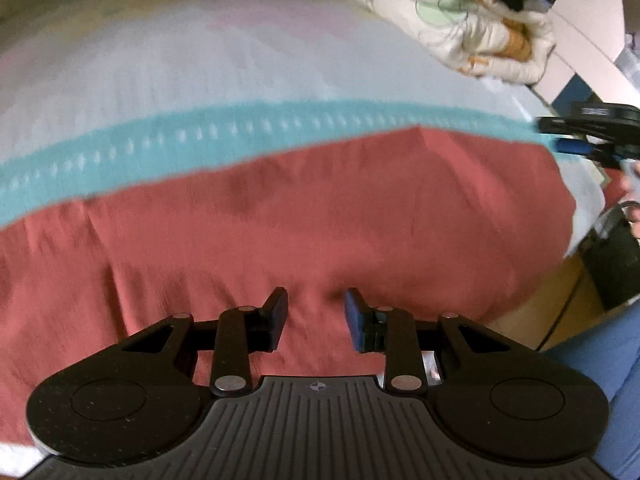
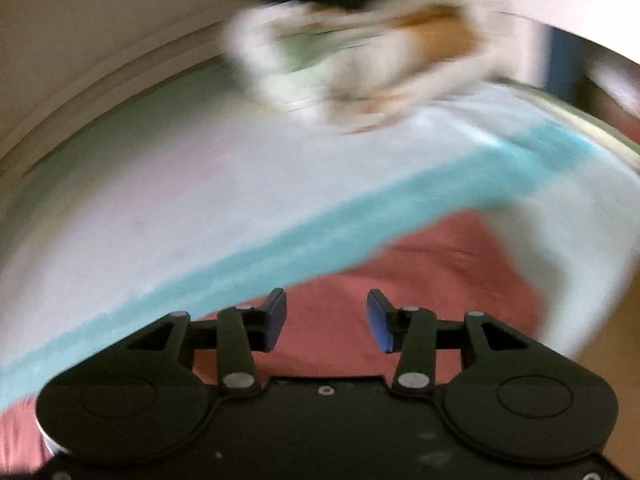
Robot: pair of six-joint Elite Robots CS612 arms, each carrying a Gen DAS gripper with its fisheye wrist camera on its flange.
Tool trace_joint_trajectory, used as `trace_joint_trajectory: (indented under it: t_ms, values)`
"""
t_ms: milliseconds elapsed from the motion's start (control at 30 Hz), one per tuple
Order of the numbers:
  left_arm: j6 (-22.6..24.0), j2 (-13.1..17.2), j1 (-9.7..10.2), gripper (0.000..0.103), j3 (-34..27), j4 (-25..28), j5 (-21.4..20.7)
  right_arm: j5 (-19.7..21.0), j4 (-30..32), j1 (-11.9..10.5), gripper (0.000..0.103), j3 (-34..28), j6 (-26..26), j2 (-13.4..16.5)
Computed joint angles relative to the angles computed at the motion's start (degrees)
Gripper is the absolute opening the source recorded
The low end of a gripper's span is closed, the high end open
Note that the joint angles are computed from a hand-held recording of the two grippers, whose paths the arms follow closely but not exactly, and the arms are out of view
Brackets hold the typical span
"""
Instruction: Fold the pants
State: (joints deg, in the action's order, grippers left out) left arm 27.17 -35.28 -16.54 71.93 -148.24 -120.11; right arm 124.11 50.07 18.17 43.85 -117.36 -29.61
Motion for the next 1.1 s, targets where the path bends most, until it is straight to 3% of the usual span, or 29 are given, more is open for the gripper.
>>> trace_joint_trajectory:
  t_ms: [100,200,333,367,400,500,567,600,733,867,1033,1100]
  values:
    - [-0.8,0.1,-0.26,0.031,-1.2,-0.9,0.4,-6.3,-1.2,-1.4,0.058,-6.1,-12.6,3.0]
    - [-1.1,0.7,-0.42,0.031,-2.9,-0.6,0.7,-12.6,2.0,-2.6,0.063,-15.1,-27.2,8.0]
    - [0.4,1.3,-0.87,0.031,-4.8,0.0,2.2,-17.3,11.8,-3.5,0.068,-29.1,-39.9,16.2]
    - [1.0,1.6,-1.0,0.031,-5.4,0.3,2.4,-17.2,12.7,-3.6,0.072,-30.3,-41.4,17.1]
    - [1.6,1.9,-1.19,0.031,-6.1,0.7,2.6,-17.6,12.2,-3.7,0.073,-29.1,-42.7,16.7]
    - [2.1,2.8,-1.63,0.031,-8.2,1.9,2.8,-21.4,4.5,-4.6,0.067,-17.4,-42.8,11.0]
    - [1.7,3.4,-2.01,0.031,-9.7,2.4,2.4,-24.5,3.3,-5.1,0.009,-15.2,-40.9,9.7]
    - [1.6,3.8,-2.24,0.031,-10.4,2.4,2.1,-24.4,3.3,-5.0,0.004,-14.9,-40.4,9.5]
    - [2.8,5.2,-3.46,0.031,-12.9,1.6,2.6,-23.2,-2.9,-4.3,0.002,-6.6,-43.1,4.7]
    - [2.0,7.5,-5.24,0.037,-15.6,-0.4,7.1,-21.4,-5.0,-3.1,0.002,-2.4,-45.4,2.2]
    - [3.8,9.4,-6.47,0.037,-18.6,6.2,10.3,-19.7,-6.3,-1.9,0.002,0.3,-48.7,0.7]
    - [5.9,9.4,-6.52,0.037,-19.0,10.1,9.5,-19.8,-6.5,-1.7,0.002,1.3,-49.5,0.3]
